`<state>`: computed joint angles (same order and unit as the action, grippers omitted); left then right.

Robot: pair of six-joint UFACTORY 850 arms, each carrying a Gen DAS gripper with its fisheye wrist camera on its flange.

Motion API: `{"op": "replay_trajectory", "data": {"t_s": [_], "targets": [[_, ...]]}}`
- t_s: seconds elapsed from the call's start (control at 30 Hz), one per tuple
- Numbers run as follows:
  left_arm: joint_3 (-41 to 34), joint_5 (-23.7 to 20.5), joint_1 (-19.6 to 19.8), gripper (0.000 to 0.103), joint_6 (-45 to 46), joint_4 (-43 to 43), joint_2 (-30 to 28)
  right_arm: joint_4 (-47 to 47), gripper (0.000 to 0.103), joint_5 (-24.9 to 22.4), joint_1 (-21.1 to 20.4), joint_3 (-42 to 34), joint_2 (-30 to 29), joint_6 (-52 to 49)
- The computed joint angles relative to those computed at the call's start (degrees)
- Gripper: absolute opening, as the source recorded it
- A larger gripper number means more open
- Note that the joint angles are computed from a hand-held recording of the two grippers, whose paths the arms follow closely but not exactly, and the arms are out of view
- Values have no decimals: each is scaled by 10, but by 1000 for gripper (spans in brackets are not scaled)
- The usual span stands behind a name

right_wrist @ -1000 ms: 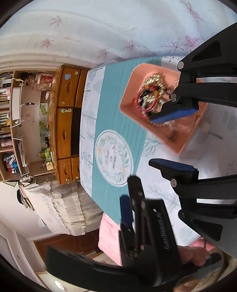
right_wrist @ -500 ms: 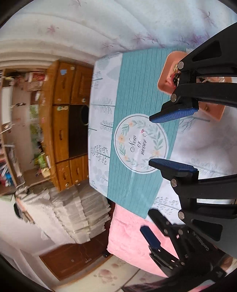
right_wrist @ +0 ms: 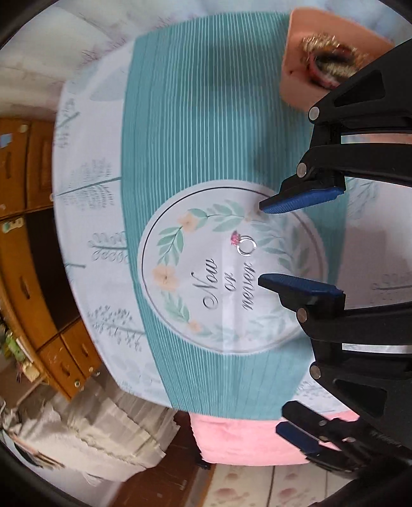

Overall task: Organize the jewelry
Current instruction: 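Move the right gripper to the silver ring with pink stone and grasp it, then carry the ring into the peach tray and open the right gripper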

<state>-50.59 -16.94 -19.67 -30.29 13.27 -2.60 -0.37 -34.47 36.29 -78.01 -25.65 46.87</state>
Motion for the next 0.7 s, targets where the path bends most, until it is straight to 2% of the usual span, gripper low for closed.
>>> {"op": "replay_trajectory", "data": {"t_s": [0.17,0.23,0.3,0.57,0.7], "targets": [[-13,16,3,55,41,-43,-37,6,40,18,-6,-10,-31,1],[-16,21,3,55,55,-57,-47,7,35,20,-8,-18,-46,0],[-16,24,4,55,64,-66,-52,8,28,13,-8,-26,-56,2],[-14,31,13,55,107,-107,-58,-55,24,6,1,-51,-83,49],[-10,32,13,55,132,-132,-56,-99,10,-12,9,-65,-93,72]]}}
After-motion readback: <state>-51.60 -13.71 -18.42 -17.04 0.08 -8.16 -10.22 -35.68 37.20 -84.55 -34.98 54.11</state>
